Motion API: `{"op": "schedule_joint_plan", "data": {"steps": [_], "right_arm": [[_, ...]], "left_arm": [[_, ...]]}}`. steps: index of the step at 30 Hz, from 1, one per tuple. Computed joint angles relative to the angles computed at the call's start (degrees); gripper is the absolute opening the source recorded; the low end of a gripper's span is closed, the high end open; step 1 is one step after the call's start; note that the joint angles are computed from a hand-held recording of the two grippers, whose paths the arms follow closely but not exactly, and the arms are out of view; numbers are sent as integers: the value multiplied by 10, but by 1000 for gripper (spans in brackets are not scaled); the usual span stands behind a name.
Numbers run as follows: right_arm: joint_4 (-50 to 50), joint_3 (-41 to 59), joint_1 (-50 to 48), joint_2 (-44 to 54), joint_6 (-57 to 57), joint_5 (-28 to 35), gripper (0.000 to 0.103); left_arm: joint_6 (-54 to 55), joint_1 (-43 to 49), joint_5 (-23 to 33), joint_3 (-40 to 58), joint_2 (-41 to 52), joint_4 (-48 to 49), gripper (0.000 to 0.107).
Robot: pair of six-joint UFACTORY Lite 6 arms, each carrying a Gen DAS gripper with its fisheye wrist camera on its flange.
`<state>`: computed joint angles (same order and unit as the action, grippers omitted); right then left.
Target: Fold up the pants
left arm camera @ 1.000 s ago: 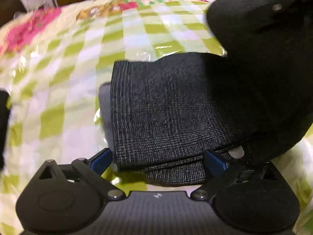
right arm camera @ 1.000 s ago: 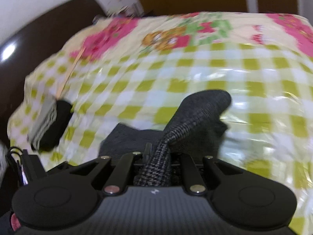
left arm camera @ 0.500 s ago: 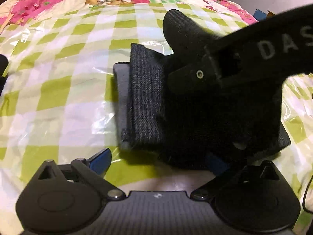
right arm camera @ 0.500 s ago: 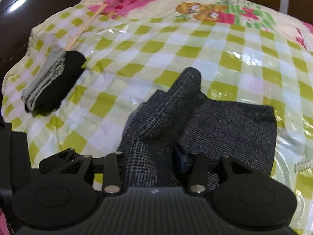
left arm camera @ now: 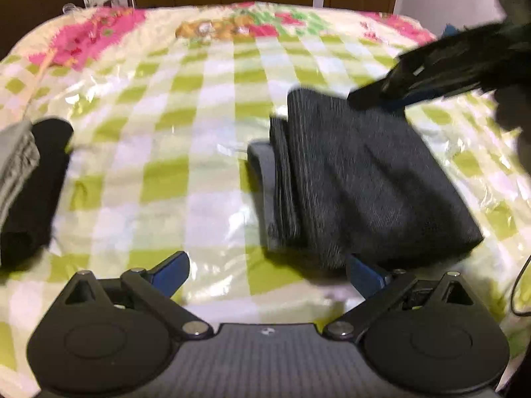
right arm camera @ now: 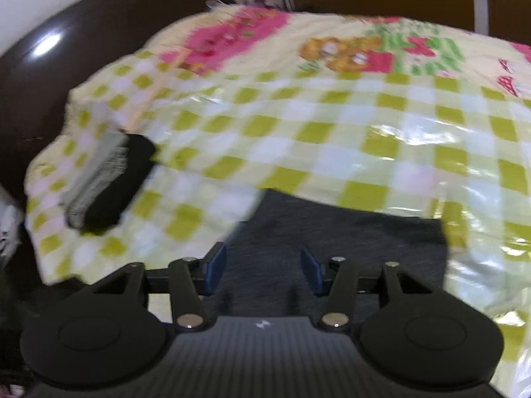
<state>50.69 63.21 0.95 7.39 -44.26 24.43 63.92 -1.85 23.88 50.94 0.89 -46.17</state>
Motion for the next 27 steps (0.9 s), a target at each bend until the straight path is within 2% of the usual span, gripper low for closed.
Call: {"op": "schedule_joint_plan", "data": {"steps": [2,3,6,8,14,17,19,21,22,23,24,25,26,27], "right_arm": [[31,37,-26,46,-35,13,55],[56,59,-35,73,-65,22,57],[122,115,-47,134,-187,47,63],[125,181,-57,187,-240,103,68],[24,475,-76,397,-215,300,69],[-6,558,-73,471,-178,348,69],[7,530,-77,463,-198,351,53],[34,466,-88,422,-227,341,31],[47,433,-95,398,-239,335,27],[57,411,-104,379,-248,338,20],[64,392,-110,360,-253,342,18],[66,379,-114,344,-252,345,17],[67,367,-117,328,-252,349,16],[70,346,-120,305,-256,350,16]], "left_arm": [[16,-13,0,8,0,-31,103],[35,-28,-19,23,25,-59,103],[3,-69,-57,56,67,-56,103],[-7,-77,-52,74,87,-67,103],[87,-94,-65,80,103,-187,103],[85,-105,-70,86,114,-192,103],[104,-111,-80,80,110,-211,103],[134,-120,-96,69,100,-240,103],[133,-126,-106,65,96,-241,103],[120,-130,-108,64,95,-230,95],[117,-135,-112,60,93,-229,87],[105,-138,-114,59,91,-217,70],[84,-142,-115,57,90,-194,59],[72,-145,-118,55,88,-181,59]]}}
